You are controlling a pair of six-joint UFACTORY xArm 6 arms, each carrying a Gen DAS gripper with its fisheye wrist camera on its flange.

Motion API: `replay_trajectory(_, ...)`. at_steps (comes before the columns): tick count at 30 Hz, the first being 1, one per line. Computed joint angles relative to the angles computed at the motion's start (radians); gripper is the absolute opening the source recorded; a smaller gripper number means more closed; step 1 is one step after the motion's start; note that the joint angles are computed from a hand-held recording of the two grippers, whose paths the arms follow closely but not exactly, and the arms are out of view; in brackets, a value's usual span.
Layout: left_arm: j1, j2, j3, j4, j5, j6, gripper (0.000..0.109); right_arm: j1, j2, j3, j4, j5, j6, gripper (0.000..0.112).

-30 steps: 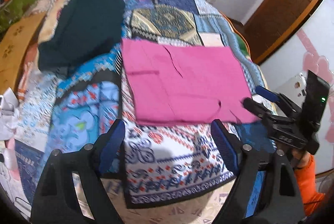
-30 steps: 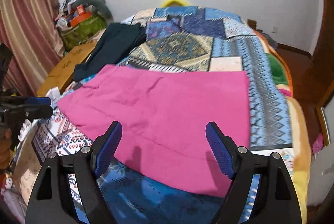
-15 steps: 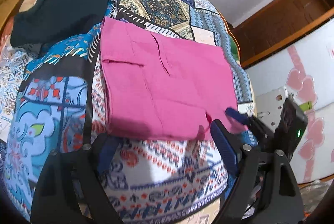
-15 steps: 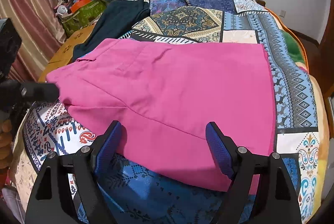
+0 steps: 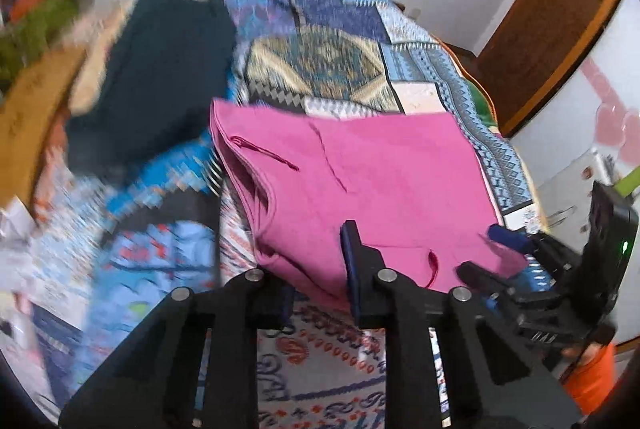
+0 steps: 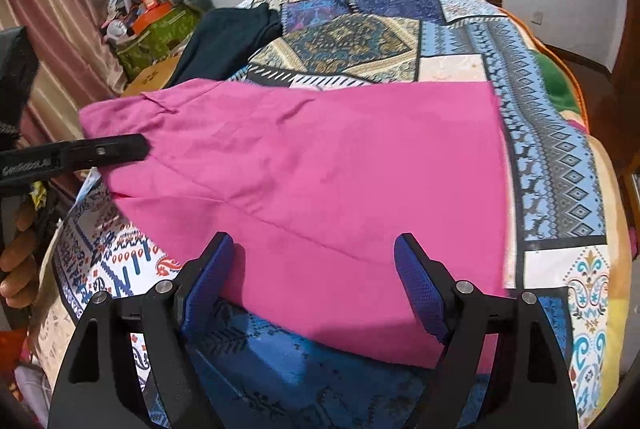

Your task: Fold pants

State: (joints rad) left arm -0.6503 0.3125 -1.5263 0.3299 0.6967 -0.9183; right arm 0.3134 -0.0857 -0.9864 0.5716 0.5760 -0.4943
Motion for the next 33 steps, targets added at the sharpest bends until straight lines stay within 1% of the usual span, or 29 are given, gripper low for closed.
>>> replay_trajectory(2,-0.021,-0.027,-0.005,0.149,0.06,-0.055,0.02,-0.008,-0.002,0.0,-0.002,0.001,0.009,0.08)
replay_trajectory(3,-0.028,-0.03,-0.013,0.196,0.085,-0.07,0.02,-0.011,-0.001,-0.001,-0.008,0.002,0.014,0.08)
replay_trajectory(5,-0.055,-0.046,-0.024,0.328,0.16,-0.11,0.019,-0.013,-0.002,0.002,-0.026,0.006,0.029,0.08)
replay_trajectory(7,-0.079,-0.057,-0.032,0.426,0.225,-0.127,0.019,-0.012,0.0,0.003,-0.03,0.015,0.03,0.08)
replay_trajectory(8,-0.094,-0.049,-0.051,0.462,0.269,-0.115,0.019,-0.008,-0.001,0.006,-0.025,0.021,0.025,0.08)
replay_trajectory(11,-0.106,-0.02,-0.092,0.488,0.304,-0.081,0.019,0.003,-0.003,0.013,-0.019,0.005,0.027,0.08)
replay_trajectory(14,-0.11,0.004,-0.128,0.497,0.295,-0.063,0.019,0.004,-0.004,0.015,-0.019,0.003,0.03,0.08)
replay_trajectory(17,-0.102,0.027,-0.169,0.473,0.251,-0.037,0.018,-0.001,-0.003,0.014,-0.013,0.011,0.03,0.08)
replay_trajectory(18,-0.093,0.039,-0.19,0.444,0.223,-0.017,0.018,-0.001,-0.004,0.014,-0.013,0.012,0.03,0.08)
replay_trajectory(20,-0.087,0.059,-0.226,0.402,0.197,0.01,0.017,0.0,-0.004,0.015,-0.014,0.01,0.03,0.08)
replay_trajectory(22,-0.076,0.089,-0.27,0.342,0.156,0.068,0.015,0.0,-0.005,0.016,-0.013,0.01,0.032,0.08)
replay_trajectory(25,-0.073,0.142,-0.346,0.281,0.138,0.127,0.014,-0.001,-0.006,0.017,-0.004,0.011,0.032,0.08)
replay_trajectory(30,-0.058,0.236,-0.475,0.099,0.106,0.235,0.013,-0.002,-0.007,0.018,0.008,0.015,0.029,0.08)
replay_trajectory(33,-0.04,0.287,-0.54,-0.068,0.09,0.31,0.013,-0.004,-0.007,0.017,0.01,0.02,0.032,0.08)
